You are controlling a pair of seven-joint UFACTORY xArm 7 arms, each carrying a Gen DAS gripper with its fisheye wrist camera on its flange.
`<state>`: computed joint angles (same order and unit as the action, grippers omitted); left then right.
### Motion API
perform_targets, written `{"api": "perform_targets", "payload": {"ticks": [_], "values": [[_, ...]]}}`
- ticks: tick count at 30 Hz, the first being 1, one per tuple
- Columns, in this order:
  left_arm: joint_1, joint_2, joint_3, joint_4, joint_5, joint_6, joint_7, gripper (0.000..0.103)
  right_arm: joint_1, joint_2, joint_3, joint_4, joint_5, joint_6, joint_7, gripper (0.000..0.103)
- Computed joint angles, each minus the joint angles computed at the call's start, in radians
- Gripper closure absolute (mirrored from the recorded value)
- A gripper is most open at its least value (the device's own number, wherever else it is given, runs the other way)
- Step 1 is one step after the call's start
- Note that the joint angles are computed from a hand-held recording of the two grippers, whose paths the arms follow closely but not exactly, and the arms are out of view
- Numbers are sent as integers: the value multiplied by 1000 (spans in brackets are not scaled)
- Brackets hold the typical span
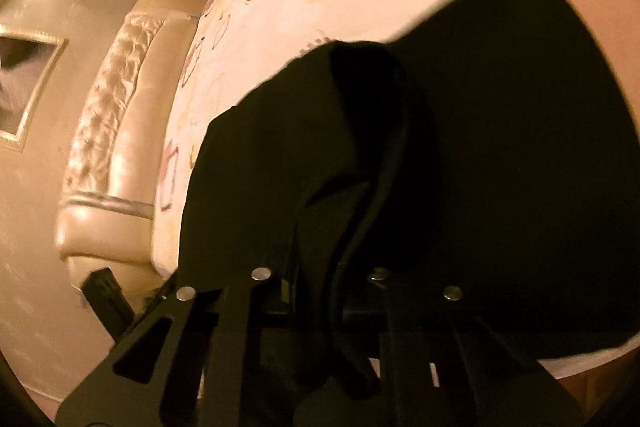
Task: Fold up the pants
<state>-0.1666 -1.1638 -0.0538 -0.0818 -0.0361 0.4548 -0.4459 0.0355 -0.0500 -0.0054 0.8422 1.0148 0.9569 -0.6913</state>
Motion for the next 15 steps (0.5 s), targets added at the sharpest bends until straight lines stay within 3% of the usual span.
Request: {"api": "perform_targets", "payload": {"ticks": [7,15], "values": [[2,-5,-5,-3,7,1,-3,22,19,-119,-25,39,-5,3,-13,91],[1,-15,0,-4,7,9,5,22,-11,-118,-71,95,-66,12,4,91]]}}
